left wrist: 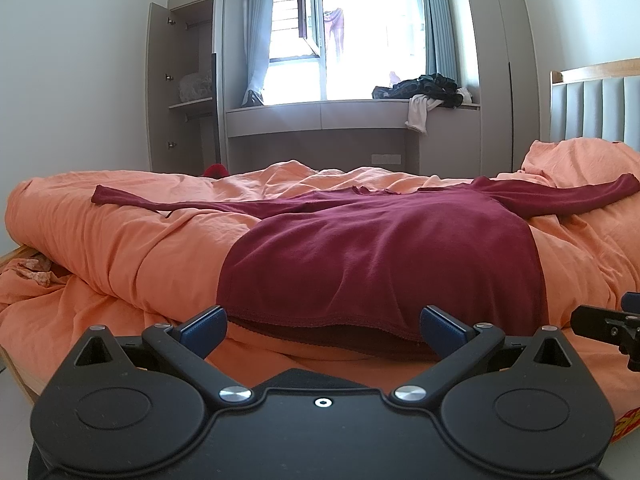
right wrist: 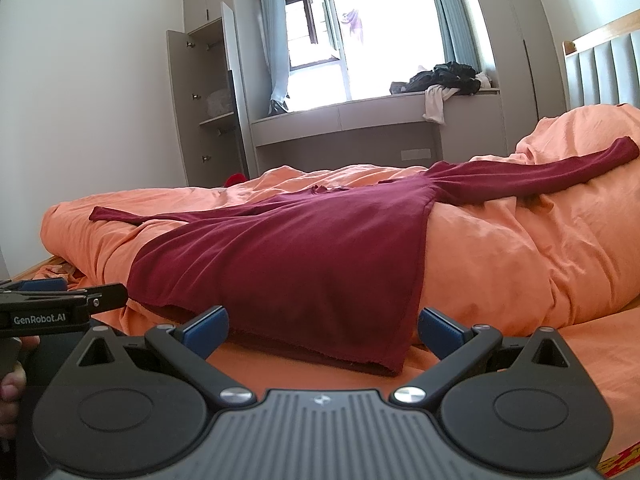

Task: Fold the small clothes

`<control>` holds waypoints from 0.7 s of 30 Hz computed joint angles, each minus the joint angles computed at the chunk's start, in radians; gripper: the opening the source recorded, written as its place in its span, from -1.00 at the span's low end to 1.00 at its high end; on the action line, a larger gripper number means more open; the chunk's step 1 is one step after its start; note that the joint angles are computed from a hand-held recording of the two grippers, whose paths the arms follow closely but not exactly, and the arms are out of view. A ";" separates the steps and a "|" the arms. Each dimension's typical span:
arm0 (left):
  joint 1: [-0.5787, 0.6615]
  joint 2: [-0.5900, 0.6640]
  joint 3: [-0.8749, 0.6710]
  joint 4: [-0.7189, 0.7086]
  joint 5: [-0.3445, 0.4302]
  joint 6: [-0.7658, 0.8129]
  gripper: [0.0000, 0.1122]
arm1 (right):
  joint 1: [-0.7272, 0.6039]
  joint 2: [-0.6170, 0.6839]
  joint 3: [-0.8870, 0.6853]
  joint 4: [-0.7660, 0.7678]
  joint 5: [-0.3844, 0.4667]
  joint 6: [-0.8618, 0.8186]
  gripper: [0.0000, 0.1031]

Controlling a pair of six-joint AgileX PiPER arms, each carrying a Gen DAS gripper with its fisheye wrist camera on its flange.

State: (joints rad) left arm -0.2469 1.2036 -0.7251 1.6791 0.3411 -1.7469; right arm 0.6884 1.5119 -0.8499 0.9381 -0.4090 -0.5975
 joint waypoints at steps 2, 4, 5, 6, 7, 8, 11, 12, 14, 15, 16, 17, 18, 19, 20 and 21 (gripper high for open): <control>0.015 0.001 -0.003 0.003 -0.014 0.003 0.83 | -0.003 0.001 -0.001 -0.006 0.004 0.005 0.99; 0.024 0.002 -0.005 0.000 -0.022 0.010 0.83 | -0.008 0.000 0.000 -0.017 0.010 0.017 0.99; 0.024 0.014 -0.010 0.017 -0.022 -0.005 0.83 | -0.010 0.001 -0.001 -0.018 0.012 0.018 0.99; 0.034 0.021 -0.015 0.017 -0.031 -0.002 0.83 | -0.011 0.003 -0.003 -0.019 0.015 0.020 0.99; 0.022 0.016 -0.018 -0.022 -0.021 0.037 0.83 | -0.014 0.004 -0.005 -0.018 0.019 0.018 0.99; 0.012 0.015 -0.022 -0.060 -0.013 0.073 0.83 | -0.016 0.007 -0.010 -0.014 0.025 0.012 0.99; 0.003 0.034 -0.066 -0.244 0.004 0.248 0.83 | -0.036 0.019 -0.038 0.010 0.069 -0.031 0.99; 0.004 0.040 -0.080 -0.290 0.010 0.290 0.83 | -0.042 0.023 -0.045 0.007 0.079 -0.031 0.99; 0.002 0.055 -0.108 -0.360 0.026 0.360 0.83 | -0.059 0.033 -0.066 0.008 0.110 -0.042 0.99; 0.000 0.064 -0.123 -0.392 0.034 0.393 0.83 | -0.066 0.039 -0.075 0.013 0.120 -0.051 0.99; 0.002 0.074 -0.141 -0.426 0.043 0.430 0.83 | -0.072 0.044 -0.083 0.011 0.126 -0.054 0.99; -0.004 0.084 -0.160 -0.451 0.057 0.457 0.83 | -0.082 0.050 -0.093 0.003 0.137 -0.053 0.99; 0.002 0.095 -0.179 -0.487 0.058 0.494 0.83 | -0.089 0.055 -0.101 -0.003 0.146 -0.052 0.99; -0.005 0.105 -0.197 -0.514 0.069 0.518 0.83 | -0.099 0.061 -0.110 -0.009 0.157 -0.050 0.99; 0.000 0.118 -0.220 -0.555 0.067 0.558 0.83 | -0.111 0.069 -0.121 -0.020 0.169 -0.042 0.99; 0.012 0.132 -0.244 -0.606 0.060 0.610 0.83 | -0.122 0.074 -0.127 -0.047 0.176 -0.017 0.99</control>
